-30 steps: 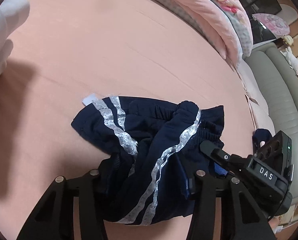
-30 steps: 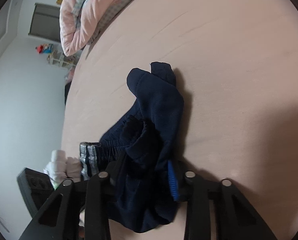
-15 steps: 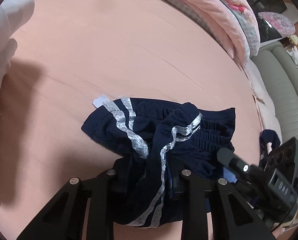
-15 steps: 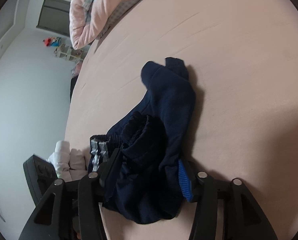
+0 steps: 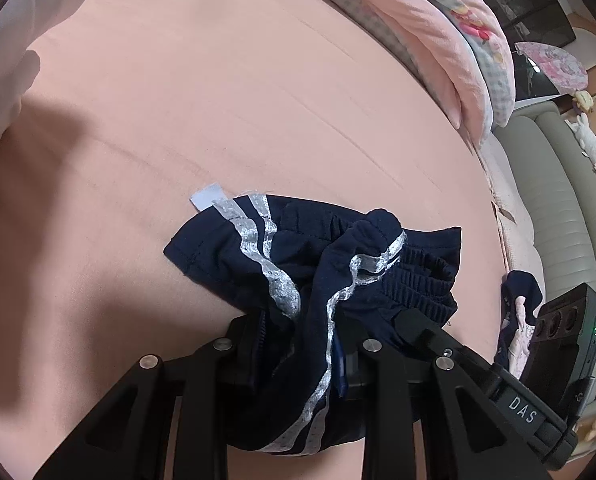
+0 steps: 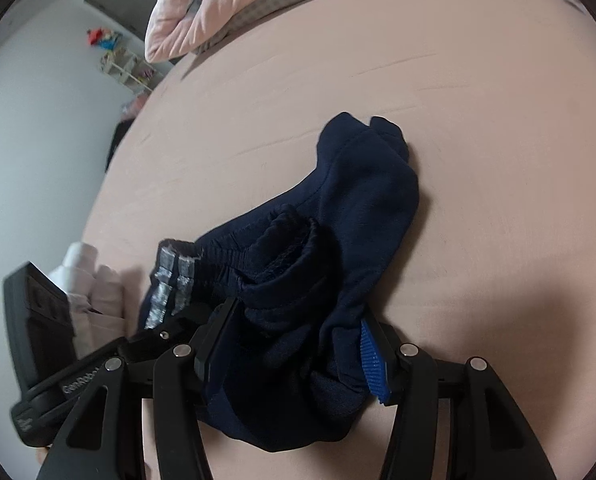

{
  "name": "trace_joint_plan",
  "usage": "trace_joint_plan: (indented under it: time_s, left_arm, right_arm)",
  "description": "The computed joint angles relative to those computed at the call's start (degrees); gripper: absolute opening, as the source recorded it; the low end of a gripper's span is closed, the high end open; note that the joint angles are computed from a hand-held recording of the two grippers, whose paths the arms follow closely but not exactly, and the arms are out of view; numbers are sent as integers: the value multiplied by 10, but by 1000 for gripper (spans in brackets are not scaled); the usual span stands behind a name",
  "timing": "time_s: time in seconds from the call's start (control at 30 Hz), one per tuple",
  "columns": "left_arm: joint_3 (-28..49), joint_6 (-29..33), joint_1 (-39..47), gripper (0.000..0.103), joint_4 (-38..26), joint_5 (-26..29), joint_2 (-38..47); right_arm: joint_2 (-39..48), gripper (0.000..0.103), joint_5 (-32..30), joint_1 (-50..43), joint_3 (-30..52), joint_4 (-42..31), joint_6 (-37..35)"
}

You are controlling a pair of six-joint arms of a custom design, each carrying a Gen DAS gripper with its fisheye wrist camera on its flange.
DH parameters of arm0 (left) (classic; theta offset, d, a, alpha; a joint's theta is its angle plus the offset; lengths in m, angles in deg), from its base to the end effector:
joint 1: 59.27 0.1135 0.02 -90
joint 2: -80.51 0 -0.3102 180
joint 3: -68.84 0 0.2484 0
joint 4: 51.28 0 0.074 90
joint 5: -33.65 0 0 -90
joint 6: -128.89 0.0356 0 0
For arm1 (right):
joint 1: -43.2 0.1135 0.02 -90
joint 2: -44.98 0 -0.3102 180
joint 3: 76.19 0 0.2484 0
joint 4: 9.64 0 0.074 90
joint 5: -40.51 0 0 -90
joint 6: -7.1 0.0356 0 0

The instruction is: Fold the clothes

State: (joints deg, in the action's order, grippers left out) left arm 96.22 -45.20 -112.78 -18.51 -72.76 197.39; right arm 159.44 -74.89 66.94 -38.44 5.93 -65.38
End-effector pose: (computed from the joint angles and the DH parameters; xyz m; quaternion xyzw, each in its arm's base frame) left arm 0.1400 -0.1723 0.0514 -0.2895 0.9040 -0.2147 0.2300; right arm 0.2289 0.1174 0.0611 -0.1060 0.9404 0.2849 0.1525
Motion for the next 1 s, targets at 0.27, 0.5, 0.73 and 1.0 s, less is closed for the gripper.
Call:
trace_joint_plan:
  time_s: [0.27,0.5,0.73,1.0]
  left_arm:
    - [77,14,-20,25,-214,-14,-59]
    - [98,-12,-60,23,-297,-17,-94]
    - [81,-43,-118,23,-311,-27,-116]
    - [121,8,-129,23,-409,-26,-137]
  right_arm:
    - [-22,25,33,18,-1,-29,-16]
    - [-91,15,6,11,-19,-101,-86]
    - [-159,15,30,6,-43,-203,-171]
    - [-194,24,13,-17,-66,-236,-186]
